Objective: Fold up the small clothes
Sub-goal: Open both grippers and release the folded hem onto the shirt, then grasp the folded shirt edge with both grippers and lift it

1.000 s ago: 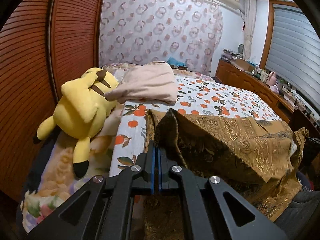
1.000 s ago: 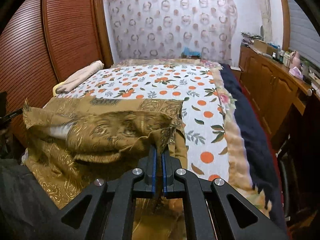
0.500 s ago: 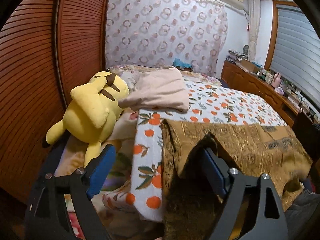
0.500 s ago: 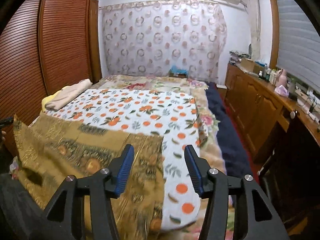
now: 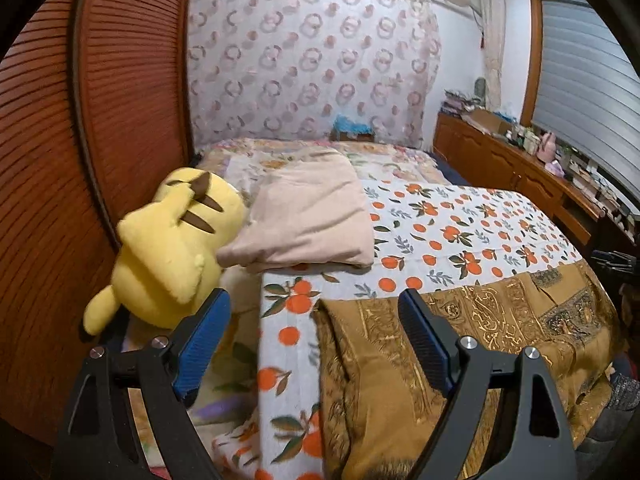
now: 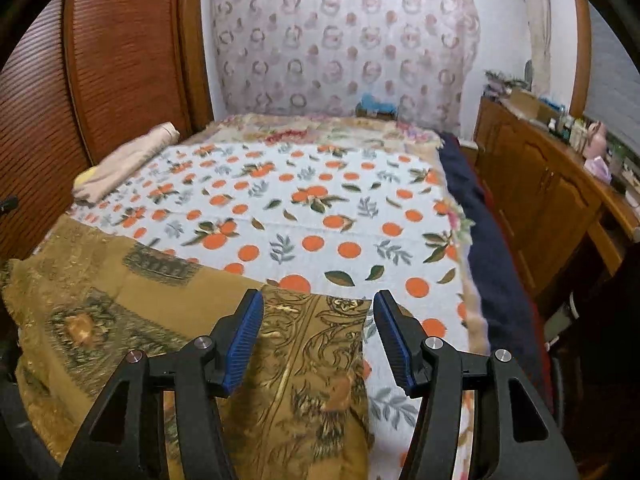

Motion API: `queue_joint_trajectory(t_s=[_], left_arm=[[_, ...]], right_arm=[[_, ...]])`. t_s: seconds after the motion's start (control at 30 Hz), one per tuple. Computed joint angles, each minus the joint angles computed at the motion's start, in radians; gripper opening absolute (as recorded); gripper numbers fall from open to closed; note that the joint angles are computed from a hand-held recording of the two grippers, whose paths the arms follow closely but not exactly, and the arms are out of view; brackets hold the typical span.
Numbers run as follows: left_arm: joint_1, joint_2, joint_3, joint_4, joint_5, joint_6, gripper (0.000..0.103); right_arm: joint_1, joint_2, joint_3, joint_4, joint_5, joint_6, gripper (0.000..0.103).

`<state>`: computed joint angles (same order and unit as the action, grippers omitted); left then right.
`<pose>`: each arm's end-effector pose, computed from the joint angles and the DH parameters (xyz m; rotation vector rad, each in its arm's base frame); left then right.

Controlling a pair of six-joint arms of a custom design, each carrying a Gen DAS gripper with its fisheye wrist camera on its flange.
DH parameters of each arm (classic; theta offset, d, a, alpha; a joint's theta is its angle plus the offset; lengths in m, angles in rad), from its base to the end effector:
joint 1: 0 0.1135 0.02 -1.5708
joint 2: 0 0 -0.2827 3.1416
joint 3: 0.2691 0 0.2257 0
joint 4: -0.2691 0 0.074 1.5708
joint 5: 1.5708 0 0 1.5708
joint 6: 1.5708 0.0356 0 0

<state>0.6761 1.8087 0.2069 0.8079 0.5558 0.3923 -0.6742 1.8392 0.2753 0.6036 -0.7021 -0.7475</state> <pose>0.1778 0.1186 0.0946 -0.0571 2.2220 -0.0821 0.1819 -0.1159 0.0860 -0.3399 2.2258 0.1609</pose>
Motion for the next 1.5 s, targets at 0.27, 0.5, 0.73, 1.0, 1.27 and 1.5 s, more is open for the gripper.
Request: queue_joint_trajectory(t_s=[0.27,0.5,0.73,1.0,1.27,1.5], left_arm=[[-0.130,0.209,0.183,-0.131,-0.104,-0.025,0.086],[-0.205,0.291,0.277,-0.216,-0.164,-0.021,0.080],[-0.267,0.331,0.301,-0.228,-0.216,0.005,0.057],[-0.262,0.314,0.285,-0.220,-0.180,0.022,0.006],[-0.203,0.047,0.104,-0.148,-0.030,0.001,0.005],[-0.150,-0.370,0.027,-0.288,0.085,-0.074,0.005]], right_arm=[[0.036,0.118,0.120,-0.074,0.075,0.032,0.059],[0.064,0.158,0.139,-0.059,0.090,0.057,0.059],[0.090,0.183,0.138,-0.022,0.112,0.065,0.059],[0.124,0.164,0.075,0.008,0.115,-0.030,0.020],[0.002,0.014,-0.052,0.030,-0.052,-0.098,0.009],[-0.282,-0.432,0.028,-0.634,-0.352,-0.385,0.009]])
